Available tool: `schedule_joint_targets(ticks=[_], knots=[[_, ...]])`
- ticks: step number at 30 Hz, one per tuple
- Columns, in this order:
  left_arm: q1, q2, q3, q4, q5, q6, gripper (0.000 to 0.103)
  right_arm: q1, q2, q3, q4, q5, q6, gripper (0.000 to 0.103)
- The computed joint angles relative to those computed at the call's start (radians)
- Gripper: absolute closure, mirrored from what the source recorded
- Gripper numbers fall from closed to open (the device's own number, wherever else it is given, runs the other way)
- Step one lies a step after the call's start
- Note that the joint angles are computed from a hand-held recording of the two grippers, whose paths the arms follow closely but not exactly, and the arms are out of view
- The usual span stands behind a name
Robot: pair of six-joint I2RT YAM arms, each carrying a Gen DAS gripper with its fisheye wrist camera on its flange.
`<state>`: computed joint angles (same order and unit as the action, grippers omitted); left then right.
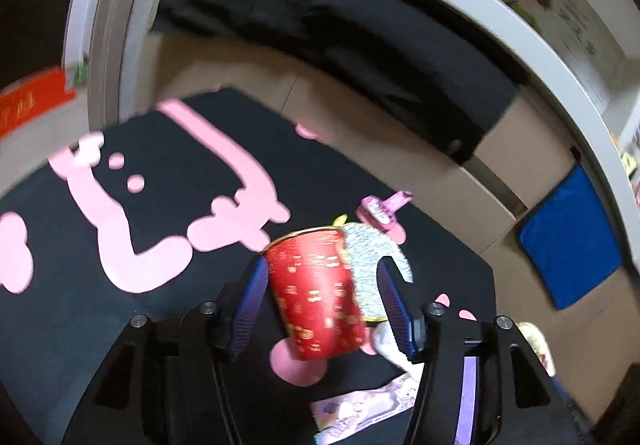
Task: Collect trash
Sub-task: 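Move both tools back over the remaining trash on the table, then grasp the red paper cup with the left tool while the right tool grasps the glittery silver disc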
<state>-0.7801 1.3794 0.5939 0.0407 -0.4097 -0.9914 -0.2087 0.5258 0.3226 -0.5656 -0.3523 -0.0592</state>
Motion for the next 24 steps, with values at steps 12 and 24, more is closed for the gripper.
schedule_joint_targets(ticks=[12,24], knots=[[0.090,0.201,0.095,0.051,0.211,0.007,0.044,0.352,0.028,-0.007,0.023,0.208,0.180,0.056],[0.171,0.136,0.054,0.029,0.371,0.038,0.045,0.615,0.410,0.165,0.241,0.369,0.275,0.049]])
